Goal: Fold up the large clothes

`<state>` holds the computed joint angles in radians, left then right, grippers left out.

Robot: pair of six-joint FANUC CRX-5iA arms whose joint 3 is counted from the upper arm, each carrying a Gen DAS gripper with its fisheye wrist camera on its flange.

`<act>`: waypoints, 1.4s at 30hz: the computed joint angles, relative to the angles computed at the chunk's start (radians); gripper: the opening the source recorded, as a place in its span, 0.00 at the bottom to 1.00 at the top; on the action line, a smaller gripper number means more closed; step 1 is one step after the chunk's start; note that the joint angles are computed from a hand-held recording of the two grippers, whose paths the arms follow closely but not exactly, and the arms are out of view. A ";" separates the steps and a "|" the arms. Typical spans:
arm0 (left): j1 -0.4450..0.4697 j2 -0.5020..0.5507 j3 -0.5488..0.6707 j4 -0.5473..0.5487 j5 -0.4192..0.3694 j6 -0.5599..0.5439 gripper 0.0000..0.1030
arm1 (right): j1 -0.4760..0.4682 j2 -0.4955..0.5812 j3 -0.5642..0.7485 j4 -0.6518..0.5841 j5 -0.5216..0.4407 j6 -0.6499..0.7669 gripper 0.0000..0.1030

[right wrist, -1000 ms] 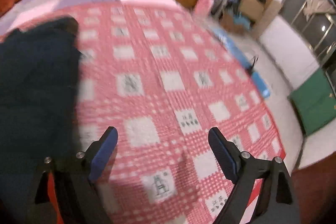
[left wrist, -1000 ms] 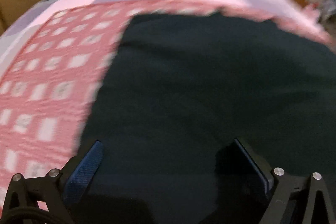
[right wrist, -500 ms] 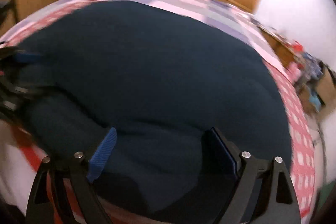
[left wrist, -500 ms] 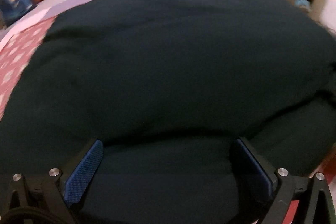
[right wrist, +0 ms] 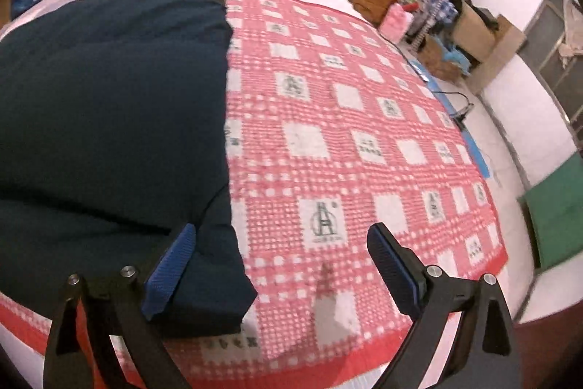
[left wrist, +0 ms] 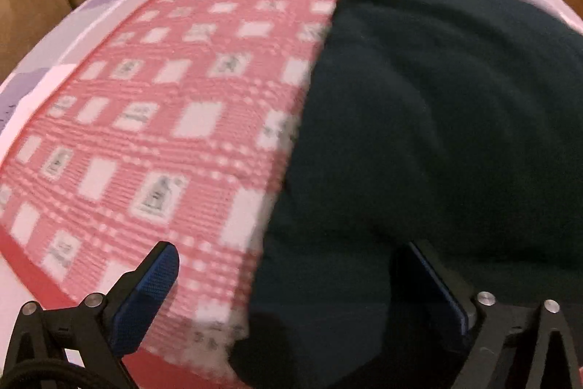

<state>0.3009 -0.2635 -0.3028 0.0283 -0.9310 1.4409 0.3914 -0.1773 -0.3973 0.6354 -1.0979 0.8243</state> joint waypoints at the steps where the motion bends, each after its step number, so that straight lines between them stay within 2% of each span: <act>1: -0.001 -0.003 -0.004 0.055 0.025 -0.049 0.97 | 0.031 -0.014 -0.012 0.040 0.007 -0.032 0.93; 2: -0.010 -0.006 -0.011 0.099 0.045 -0.091 0.97 | 0.090 -0.041 -0.042 0.067 0.020 -0.086 0.93; 5: -0.083 0.070 0.021 0.263 0.089 -0.228 0.97 | 0.157 -0.021 0.002 0.084 0.148 -0.089 0.93; 7: -0.152 0.164 0.088 0.321 0.091 -0.240 0.97 | 0.184 0.064 0.113 -0.018 0.249 0.022 0.93; 9: -0.213 0.271 0.175 0.355 0.086 -0.230 0.97 | 0.203 0.166 0.245 -0.155 0.284 0.163 0.93; 11: -0.250 0.346 0.256 0.313 0.084 -0.175 1.00 | 0.204 0.261 0.365 -0.264 0.270 0.280 0.93; 12: -0.261 0.374 0.288 0.289 0.090 -0.154 1.00 | 0.206 0.322 0.430 -0.289 0.253 0.332 0.93; 15: -0.271 0.441 0.375 0.244 0.069 -0.101 1.00 | 0.188 0.414 0.511 -0.301 0.256 0.388 0.93; 16: -0.273 0.469 0.409 0.231 0.060 -0.099 1.00 | 0.166 0.453 0.570 -0.350 0.230 0.427 0.93; 21: -0.303 0.572 0.574 0.148 -0.012 -0.073 1.00 | 0.139 0.589 0.757 -0.360 0.137 0.488 0.95; 24: -0.288 0.631 0.659 0.134 -0.059 -0.059 1.00 | 0.099 0.681 0.898 -0.408 0.065 0.547 0.95; 26: -0.263 0.668 0.702 0.148 -0.099 -0.049 1.00 | 0.068 0.722 0.958 -0.419 0.026 0.534 0.95; 29: -0.221 0.684 0.720 0.129 -0.121 -0.038 1.00 | 0.013 0.732 0.970 -0.415 0.011 0.484 0.95; 32: -0.178 0.667 0.708 0.059 -0.125 -0.011 1.00 | -0.035 0.712 0.917 -0.348 0.017 0.408 0.95; 33: -0.150 0.660 0.689 0.067 -0.123 -0.023 1.00 | -0.054 0.702 0.894 -0.327 0.021 0.390 0.95; 34: -0.119 0.652 0.656 0.127 -0.118 -0.061 1.00 | -0.071 0.693 0.880 -0.322 0.024 0.378 0.95; 36: -0.110 0.646 0.645 0.126 -0.119 -0.105 1.00 | -0.104 0.688 0.861 -0.300 0.003 0.352 0.94; 39: -0.109 0.625 0.614 0.136 -0.089 -0.138 0.99 | -0.160 0.666 0.832 -0.340 -0.005 0.299 0.95; 42: -0.061 0.588 0.516 0.286 -0.032 -0.172 0.94 | -0.194 0.630 0.794 -0.402 0.019 0.298 0.95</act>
